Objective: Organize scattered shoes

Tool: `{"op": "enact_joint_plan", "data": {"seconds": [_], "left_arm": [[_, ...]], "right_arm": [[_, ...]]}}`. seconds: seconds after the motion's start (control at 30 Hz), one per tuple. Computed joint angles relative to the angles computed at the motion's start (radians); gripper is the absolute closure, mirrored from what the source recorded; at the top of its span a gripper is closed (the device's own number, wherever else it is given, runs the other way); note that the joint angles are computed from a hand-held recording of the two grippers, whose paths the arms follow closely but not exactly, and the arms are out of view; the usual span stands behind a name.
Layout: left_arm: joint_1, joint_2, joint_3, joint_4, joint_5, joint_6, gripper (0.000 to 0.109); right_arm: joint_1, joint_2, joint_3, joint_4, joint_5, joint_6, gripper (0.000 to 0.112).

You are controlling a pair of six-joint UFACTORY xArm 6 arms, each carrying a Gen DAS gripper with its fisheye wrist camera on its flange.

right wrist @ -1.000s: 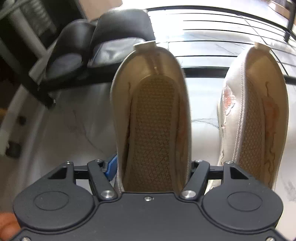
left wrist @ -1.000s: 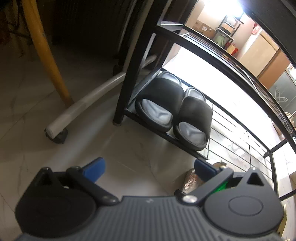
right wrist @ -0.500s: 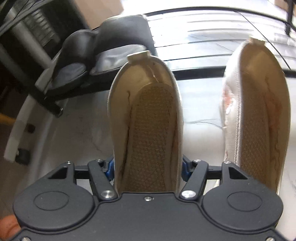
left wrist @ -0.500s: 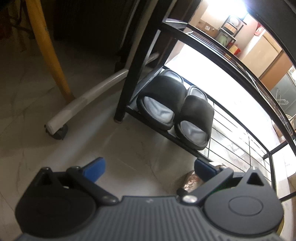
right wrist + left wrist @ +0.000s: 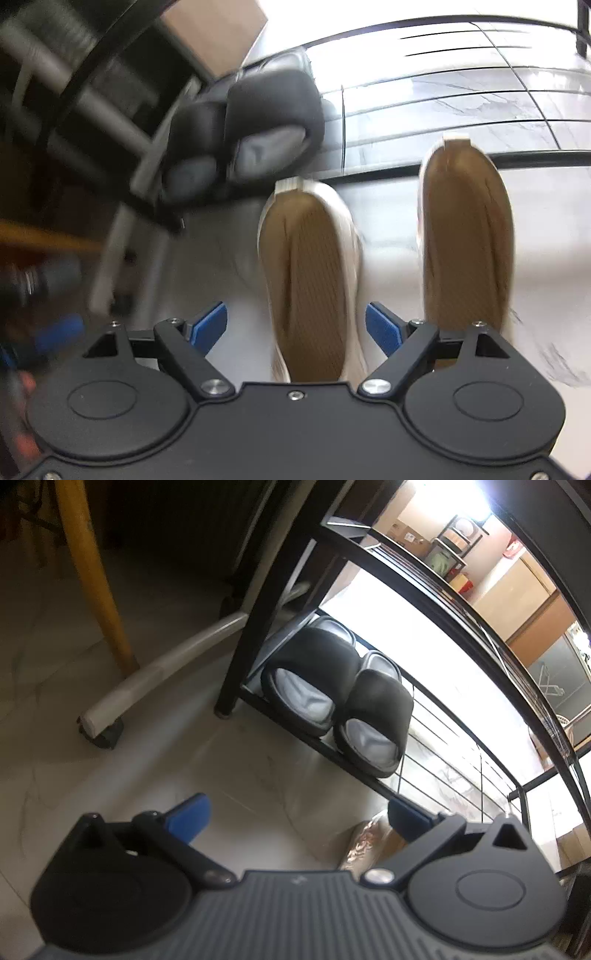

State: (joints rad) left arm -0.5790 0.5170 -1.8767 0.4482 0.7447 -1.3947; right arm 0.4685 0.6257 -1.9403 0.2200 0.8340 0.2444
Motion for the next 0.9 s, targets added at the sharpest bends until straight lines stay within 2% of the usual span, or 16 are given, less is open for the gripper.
{"op": "enact_joint_plan", "data": {"seconds": [0.07,0.13,0.2,0.27,0.3,0.33,0.4,0.43,0.53,0.73,0.9], "left_arm": [[-0.002,0.001,-0.001,0.003,0.003,0.001,0.006],[-0.006,0.001,-0.003,0.013,0.012,0.005,0.006],[-0.008,-0.001,0.0,0.018,0.017,0.003,0.006],[-0.008,-0.001,0.001,0.02,0.024,-0.001,0.006],[-0.007,-0.001,0.001,0.02,0.026,-0.002,0.006],[-0.006,0.003,-0.004,0.025,0.036,-0.005,0.006],[-0.005,0.005,-0.006,0.029,0.042,-0.007,0.006],[-0.006,0.008,-0.013,0.035,0.048,-0.004,0.006],[-0.01,0.019,-0.035,0.053,0.065,0.006,0.006],[-0.027,0.046,-0.086,0.094,0.095,0.058,0.006],[-0.033,0.075,-0.129,0.075,0.122,0.109,0.006]], "right_arm": [[0.022,-0.02,0.05,-0.104,-0.016,0.039,0.023],[0.059,-0.024,0.106,-0.235,-0.08,0.08,0.022],[0.075,-0.007,0.098,-0.278,-0.096,0.086,0.014],[0.092,0.047,0.027,-0.332,-0.063,0.112,0.014],[0.104,0.094,-0.031,-0.391,-0.035,0.143,0.015],[0.107,0.101,-0.047,-0.41,-0.013,0.154,0.025],[0.118,0.141,-0.098,-0.487,0.025,0.174,0.03],[0.118,0.137,-0.088,-0.486,0.015,0.179,0.035],[0.114,0.133,-0.083,-0.461,0.016,0.202,0.038],[0.095,0.106,-0.038,-0.485,0.003,0.257,0.039],[0.077,0.083,-0.004,-0.484,-0.006,0.273,0.039]]}}
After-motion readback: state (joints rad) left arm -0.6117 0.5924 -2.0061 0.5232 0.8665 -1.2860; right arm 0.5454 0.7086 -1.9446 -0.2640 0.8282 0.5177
